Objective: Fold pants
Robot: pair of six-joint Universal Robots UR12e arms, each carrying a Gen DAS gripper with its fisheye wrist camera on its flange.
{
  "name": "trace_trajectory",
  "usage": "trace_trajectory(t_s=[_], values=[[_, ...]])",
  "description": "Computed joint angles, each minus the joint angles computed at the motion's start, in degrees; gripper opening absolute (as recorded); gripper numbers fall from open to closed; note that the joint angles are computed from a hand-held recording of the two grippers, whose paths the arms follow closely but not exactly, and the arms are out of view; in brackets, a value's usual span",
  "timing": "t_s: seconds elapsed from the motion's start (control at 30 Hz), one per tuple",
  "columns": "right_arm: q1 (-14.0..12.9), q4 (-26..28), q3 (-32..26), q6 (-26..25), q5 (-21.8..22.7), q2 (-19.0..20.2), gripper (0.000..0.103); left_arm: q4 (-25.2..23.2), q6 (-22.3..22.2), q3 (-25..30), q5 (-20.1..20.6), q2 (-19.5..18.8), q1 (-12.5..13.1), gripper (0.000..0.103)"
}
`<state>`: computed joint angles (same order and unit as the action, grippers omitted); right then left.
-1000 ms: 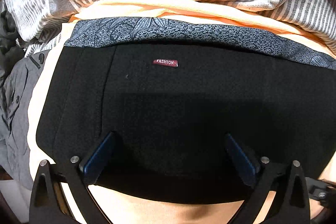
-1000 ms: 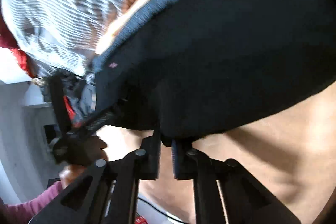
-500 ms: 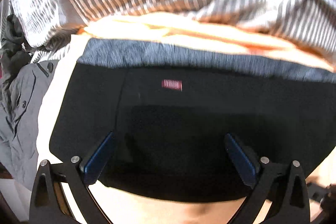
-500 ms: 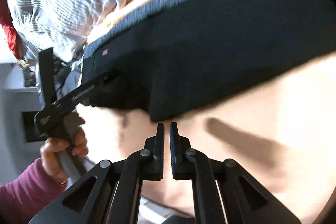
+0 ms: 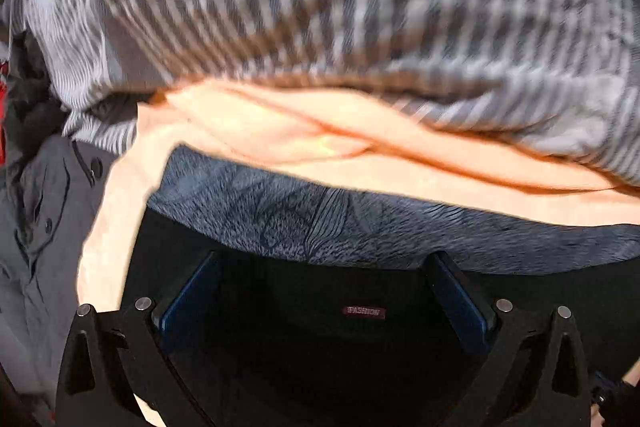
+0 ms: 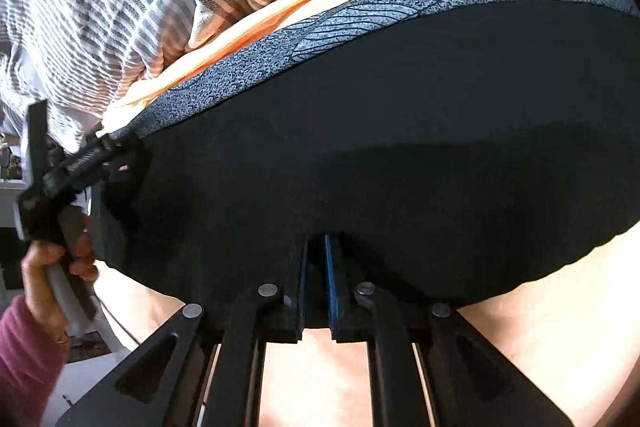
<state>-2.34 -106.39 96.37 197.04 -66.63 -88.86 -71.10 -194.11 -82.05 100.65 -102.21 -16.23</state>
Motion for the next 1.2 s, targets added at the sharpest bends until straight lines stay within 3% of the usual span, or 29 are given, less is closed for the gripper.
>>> trace_trajectory(t_s=[0.07,0.13,0.17,0.23,0.33,0.47,0.67,0.77,0.83,0.9,1.2], values=[[-0.09,0.1,-0.07,0.36,0.08,0.04,0.009,1.19,0.81,0.02,-1.16,-0.01,0.08,0.103],[-0.4,0.01,0.05,1.18,0.93,0.09,0.009,-1.16,1.67,1.07,3.52,-1.66,-0.84,0.103],[-0.4,-0.09,0.01,1.42,1.23,0.21,0.009,-1.98,1.46,1.32,3.71,-2.18,-0.66,0.103],[-0.4,0.04,-0.07,1.24,1.5,0.28,0.009,0.15,-2.52,0.39,0.77,-2.16,0.73,0.103],[-0.35,0.18,-0.1,-0.19,0.99,0.12,0.009,-3.1,-5.57,2.62,2.93,-3.88,1.21,0.103],[-0.41,-0.65,0.44,0.23,1.3,-0.28,0.009,-3.19,-2.63,3.42,4.8,-3.58,0.46,0.103],[-0.49,2.13,-1.22,0.12,1.65,0.56,0.01,-4.68,-0.33,4.58,0.66,-2.19,-0.41,0.103],[-0.6,4.35,-2.51,0.64,2.64,0.81,0.03,-7.34,-0.71,5.64,0.11,-1.74,-2.59,0.103],[-0.75,4.39,-2.75,0.33,3.35,0.27,0.059,-8.4,-0.32,5.26,-0.19,-1.16,-3.49,0.103],[-0.66,4.32,-3.12,-0.72,2.26,-0.54,0.068,-9.6,0.29,5.19,0.22,-0.78,-4.73,0.103],[-4.4,9.21,-1.81,-2.27,1.11,-4.71,0.07,-12.89,1.8,6.11,-0.25,-0.83,-9.56,0.103]])
